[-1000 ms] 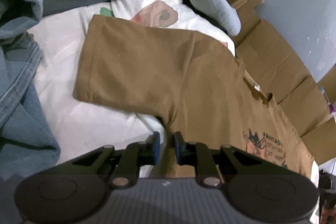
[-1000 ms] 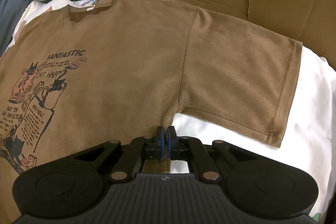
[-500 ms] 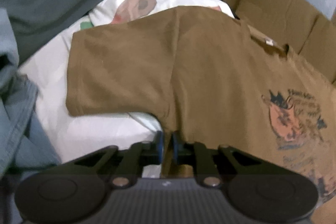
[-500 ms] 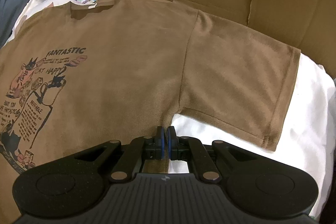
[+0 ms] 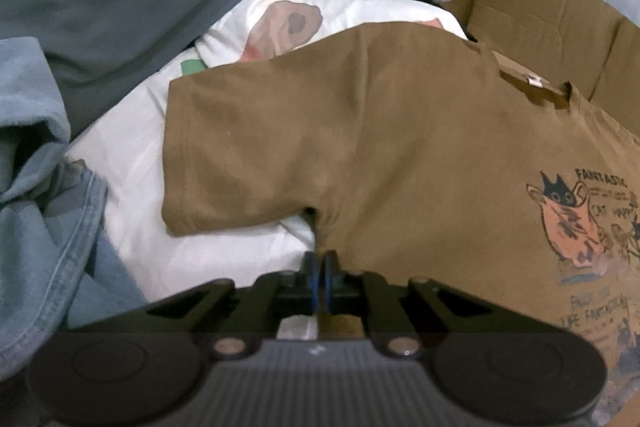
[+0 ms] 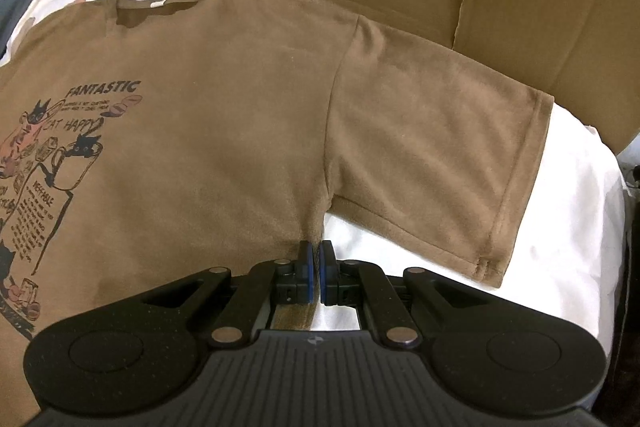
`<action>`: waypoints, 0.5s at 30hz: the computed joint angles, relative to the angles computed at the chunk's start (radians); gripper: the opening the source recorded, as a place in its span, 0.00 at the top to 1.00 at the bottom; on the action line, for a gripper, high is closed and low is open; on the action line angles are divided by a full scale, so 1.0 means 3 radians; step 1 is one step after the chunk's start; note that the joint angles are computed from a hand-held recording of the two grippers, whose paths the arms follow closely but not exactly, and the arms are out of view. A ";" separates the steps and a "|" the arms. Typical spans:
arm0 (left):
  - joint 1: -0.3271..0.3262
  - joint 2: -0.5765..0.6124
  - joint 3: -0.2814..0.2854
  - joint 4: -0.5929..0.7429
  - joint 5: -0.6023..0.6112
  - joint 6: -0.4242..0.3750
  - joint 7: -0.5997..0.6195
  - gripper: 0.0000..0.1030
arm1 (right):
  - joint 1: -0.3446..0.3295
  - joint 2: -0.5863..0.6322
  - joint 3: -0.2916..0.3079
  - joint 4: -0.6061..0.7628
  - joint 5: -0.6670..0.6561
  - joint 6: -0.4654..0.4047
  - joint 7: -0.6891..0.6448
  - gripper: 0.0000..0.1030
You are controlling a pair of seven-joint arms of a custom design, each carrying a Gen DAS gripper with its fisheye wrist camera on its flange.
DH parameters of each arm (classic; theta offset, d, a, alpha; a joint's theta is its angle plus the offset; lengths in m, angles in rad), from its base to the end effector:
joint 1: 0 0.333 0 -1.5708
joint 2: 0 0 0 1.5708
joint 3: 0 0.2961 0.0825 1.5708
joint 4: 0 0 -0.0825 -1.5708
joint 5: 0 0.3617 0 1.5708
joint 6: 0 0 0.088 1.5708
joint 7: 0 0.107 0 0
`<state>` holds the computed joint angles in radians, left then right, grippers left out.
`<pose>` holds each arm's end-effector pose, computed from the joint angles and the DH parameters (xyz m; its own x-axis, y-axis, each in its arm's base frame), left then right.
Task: Fold clothes
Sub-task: 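Pinch the shirt at the armpit seam with both grippers, then open both grippers and release the shirt at the armpit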
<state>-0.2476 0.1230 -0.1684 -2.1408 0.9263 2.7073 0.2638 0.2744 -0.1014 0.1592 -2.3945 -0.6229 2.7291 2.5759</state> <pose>0.5068 -0.2525 0.3811 0.1265 -0.9920 0.0034 -0.7733 -0.1008 -0.6260 0.4428 0.2299 0.3926 -0.0480 -0.9988 0.0019 -0.8458 0.0396 -0.5321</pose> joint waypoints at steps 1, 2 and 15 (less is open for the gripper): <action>-0.0005 -0.0009 0.0001 -0.0004 0.0028 -0.0007 0.0006 0.96 | -0.0002 0.0001 0.0001 0.0001 -0.0013 -0.0004 0.0009 1.00; -0.0008 -0.0018 0.0001 -0.0009 0.0056 -0.0013 0.0012 0.96 | -0.0003 0.0003 0.0002 0.0003 -0.0027 -0.0008 0.0020 1.00; 0.0071 -0.0103 0.0029 -0.0154 0.0041 0.0274 -0.0113 0.87 | -0.0074 -0.0104 -0.0038 -0.0187 0.0008 0.0283 0.0271 0.89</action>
